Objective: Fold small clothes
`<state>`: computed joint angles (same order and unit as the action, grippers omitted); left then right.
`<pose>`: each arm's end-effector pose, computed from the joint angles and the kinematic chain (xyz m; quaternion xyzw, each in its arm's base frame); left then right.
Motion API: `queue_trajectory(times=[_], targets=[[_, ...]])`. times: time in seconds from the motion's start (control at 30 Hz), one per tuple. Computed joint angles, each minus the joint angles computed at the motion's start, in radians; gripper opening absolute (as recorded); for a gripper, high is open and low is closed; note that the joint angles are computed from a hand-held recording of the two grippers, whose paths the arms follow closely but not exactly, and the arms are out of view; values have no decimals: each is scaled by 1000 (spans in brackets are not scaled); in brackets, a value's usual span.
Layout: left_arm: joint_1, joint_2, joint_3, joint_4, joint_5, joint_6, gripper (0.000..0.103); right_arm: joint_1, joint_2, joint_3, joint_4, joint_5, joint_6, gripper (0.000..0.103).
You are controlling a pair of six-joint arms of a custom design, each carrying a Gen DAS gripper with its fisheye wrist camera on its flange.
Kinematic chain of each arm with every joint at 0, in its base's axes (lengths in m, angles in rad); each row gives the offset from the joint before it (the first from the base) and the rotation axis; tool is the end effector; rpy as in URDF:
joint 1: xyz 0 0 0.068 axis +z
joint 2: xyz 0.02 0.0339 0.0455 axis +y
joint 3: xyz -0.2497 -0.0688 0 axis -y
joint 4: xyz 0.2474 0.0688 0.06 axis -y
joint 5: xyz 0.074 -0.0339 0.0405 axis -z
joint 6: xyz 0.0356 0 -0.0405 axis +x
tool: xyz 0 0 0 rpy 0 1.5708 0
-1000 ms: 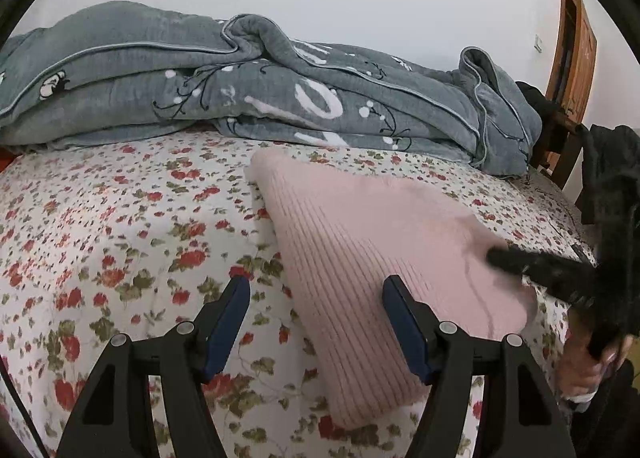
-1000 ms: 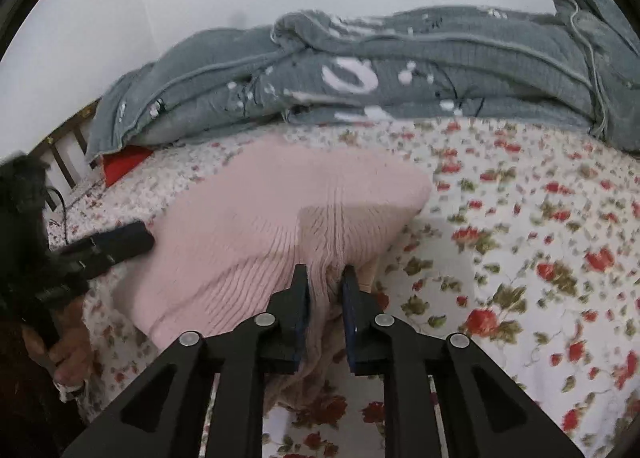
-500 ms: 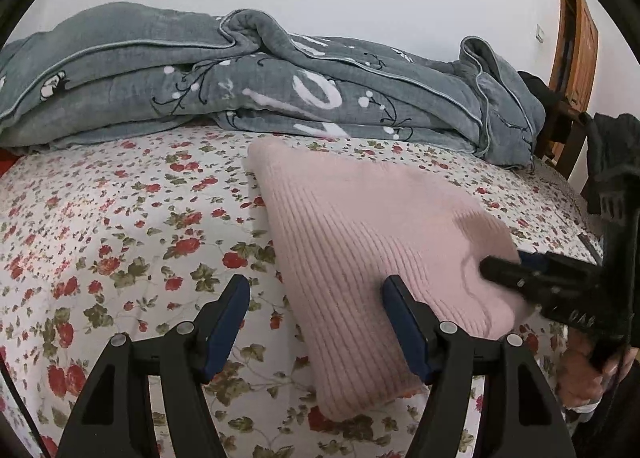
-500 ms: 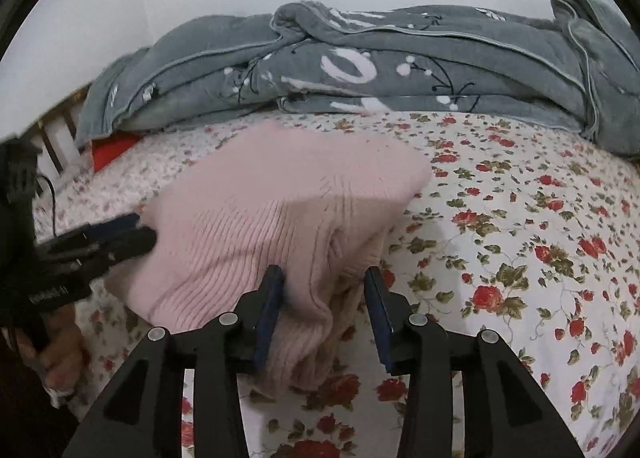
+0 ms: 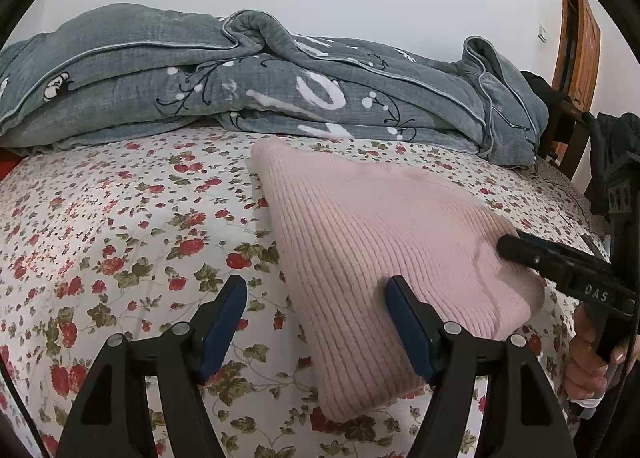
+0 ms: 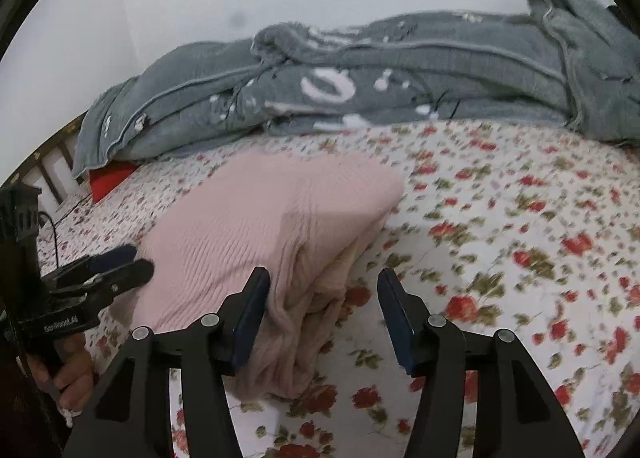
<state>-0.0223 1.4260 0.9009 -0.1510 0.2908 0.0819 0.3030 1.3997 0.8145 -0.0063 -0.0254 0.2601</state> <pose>0.3121 -0.0172 0.2208 0.1090 0.8876 -0.1178 0.4317 0.2935 0.0927 0.2118 -0.0249 0.8821 0.1414 0.4486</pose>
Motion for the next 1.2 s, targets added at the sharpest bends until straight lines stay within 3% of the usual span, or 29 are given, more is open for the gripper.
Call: queue_trajectory(times=[0.03,0.07,0.1,0.17,0.27,0.37,0.57,0.67,0.8,0.9,1.1,1.2], targets=[[0,0,0,0,0,0,71,-4,6,0,6,-8,7,53],[0,0,-1,0,0,0,71,-7,16,4,7,-25,6,44],[-1,-1,-1,1,1,0,71,-8,25,6,12,-46,2,29],[-3,-3,-3,3,-4,-1,71,7,32,3,30,-58,-10,13],[-5,-21,-17,18,-9,-5,71,56,-7,-34,80,30,-43,12],[5,-53,-39,41,8,-11,71,26,-64,-76,128,-29,-12,11],[2,-11,1,3,-4,-21,71,28,66,30,5,10,-15,13],[-1,-5,2,5,-13,-21,71,44,45,27,-9,56,-37,20],[3,-12,-4,11,-11,-24,71,20,26,0,13,30,-16,33],[6,-15,-6,10,-6,-25,71,-21,10,-4,15,-42,2,34],[2,-22,-4,5,-15,-29,71,-50,-71,-17,-3,18,-26,35],[-3,-16,29,-59,-21,-65,71,-52,-75,14,-72,34,-21,35]])
